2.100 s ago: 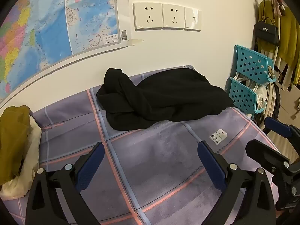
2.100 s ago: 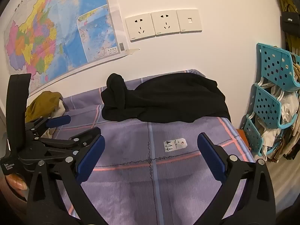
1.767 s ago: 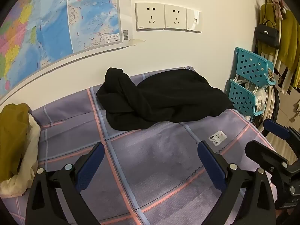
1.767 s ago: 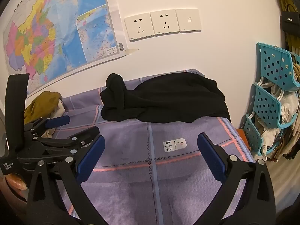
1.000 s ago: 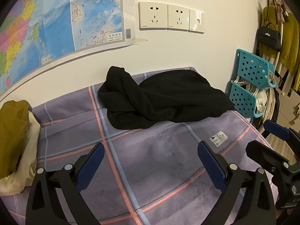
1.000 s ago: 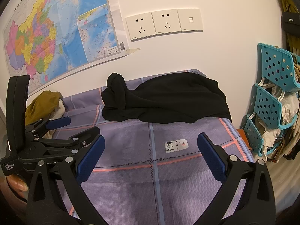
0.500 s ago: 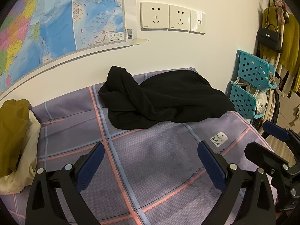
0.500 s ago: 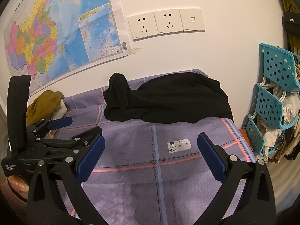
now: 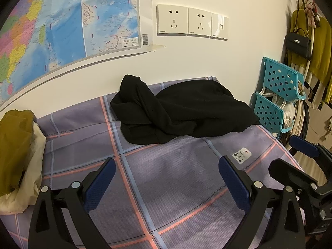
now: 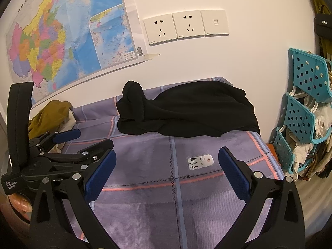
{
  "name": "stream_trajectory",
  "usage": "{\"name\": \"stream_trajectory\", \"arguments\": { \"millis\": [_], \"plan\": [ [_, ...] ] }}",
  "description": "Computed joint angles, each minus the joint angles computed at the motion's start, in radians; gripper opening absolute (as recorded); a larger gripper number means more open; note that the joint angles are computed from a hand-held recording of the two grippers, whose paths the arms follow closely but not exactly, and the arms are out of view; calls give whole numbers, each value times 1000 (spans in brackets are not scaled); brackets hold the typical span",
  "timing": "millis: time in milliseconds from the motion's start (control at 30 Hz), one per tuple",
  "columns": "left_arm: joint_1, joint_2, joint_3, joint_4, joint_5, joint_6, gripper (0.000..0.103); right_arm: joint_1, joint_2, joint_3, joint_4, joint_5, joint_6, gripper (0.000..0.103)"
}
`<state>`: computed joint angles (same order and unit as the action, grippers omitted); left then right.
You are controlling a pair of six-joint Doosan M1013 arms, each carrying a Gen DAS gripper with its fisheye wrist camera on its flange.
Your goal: Fold large clothes
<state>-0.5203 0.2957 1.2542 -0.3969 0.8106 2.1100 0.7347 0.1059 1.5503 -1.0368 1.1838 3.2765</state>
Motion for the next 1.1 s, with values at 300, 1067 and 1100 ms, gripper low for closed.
{"name": "stream_trajectory", "arguments": {
  "millis": [300, 1067, 1100],
  "plan": [
    [2, 4, -7, 3, 6, -6, 96, -3, 2, -2, 1, -5, -7, 97],
    [9, 31, -49, 25, 38, -42, 96, -30, 10, -20, 13, -56, -65, 97],
    [9, 33, -52, 24, 41, -42, 96, -31, 11, -22, 14, -55, -72, 97]
  ]
}}
